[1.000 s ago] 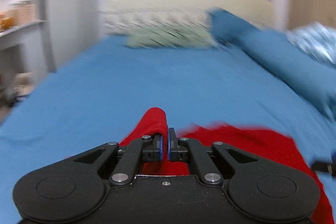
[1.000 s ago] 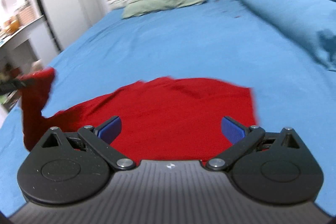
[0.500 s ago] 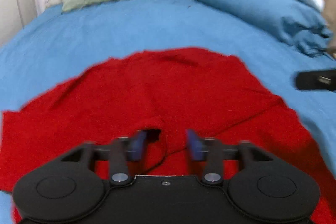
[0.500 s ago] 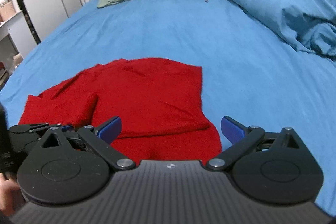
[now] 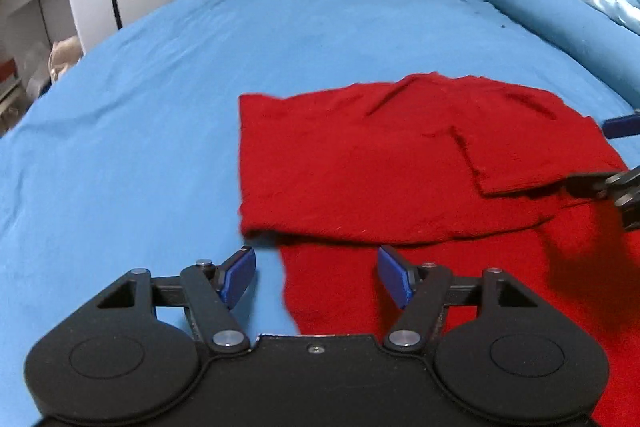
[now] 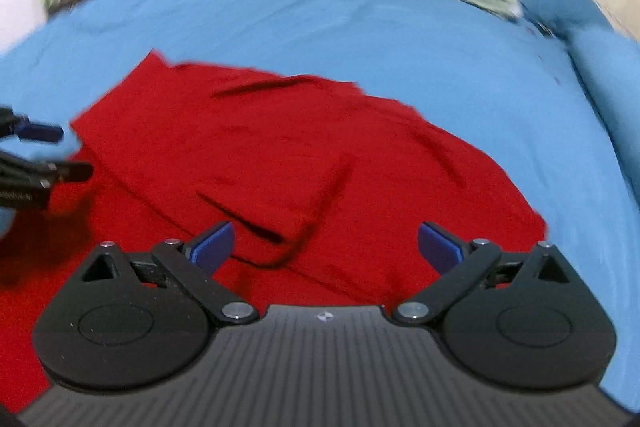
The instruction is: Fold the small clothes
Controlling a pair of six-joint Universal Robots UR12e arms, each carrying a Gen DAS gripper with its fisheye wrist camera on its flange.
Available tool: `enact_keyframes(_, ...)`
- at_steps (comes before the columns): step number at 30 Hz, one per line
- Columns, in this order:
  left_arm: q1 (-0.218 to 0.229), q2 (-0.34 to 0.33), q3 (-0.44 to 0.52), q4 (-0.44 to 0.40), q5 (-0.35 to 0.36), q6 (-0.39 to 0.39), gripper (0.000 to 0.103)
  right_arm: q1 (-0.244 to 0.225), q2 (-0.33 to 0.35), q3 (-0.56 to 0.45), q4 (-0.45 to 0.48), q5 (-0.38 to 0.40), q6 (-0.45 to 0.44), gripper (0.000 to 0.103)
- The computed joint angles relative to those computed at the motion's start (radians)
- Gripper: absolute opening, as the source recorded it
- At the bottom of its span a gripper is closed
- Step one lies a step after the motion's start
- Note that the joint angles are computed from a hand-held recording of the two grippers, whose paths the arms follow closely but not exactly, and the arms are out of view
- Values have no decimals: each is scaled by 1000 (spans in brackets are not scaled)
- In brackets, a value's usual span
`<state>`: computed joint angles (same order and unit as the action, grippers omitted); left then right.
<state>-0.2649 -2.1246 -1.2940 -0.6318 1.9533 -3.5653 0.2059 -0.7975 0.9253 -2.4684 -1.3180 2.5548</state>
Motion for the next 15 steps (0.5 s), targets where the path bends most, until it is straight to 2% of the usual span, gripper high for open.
enact_keyframes(3, 2, -7, 6, -9, 4, -11, 72, 37, 37, -33, -7, -73, -132, 103)
enact_keyframes(5, 9, -4, -2, -1, -11, -19, 72, 59, 62, -54, -13, -139, -211, 92)
enact_keyframes(7, 12, 1, -12, 10, -9, -14, 72, 66, 79, -67, -21, -155, -238, 72)
enact_keyframes(8, 7, 13, -36, 20, 2, -17, 72, 64, 84, -76, -16, -143, -219, 67)
enact_keyframes(10, 8, 29, -62, 28, 3, -32, 72, 54, 88, -90, -7, -110, -112, 43)
enact_keyframes(12, 12, 40, -76, 36, -7, -56, 72, 38, 81, -81, -31, -80, 6, 37)
enact_keyframes(15, 13, 42, -81, 44, 3, -67, 72, 7, 60, -36, -99, -60, 256, 37)
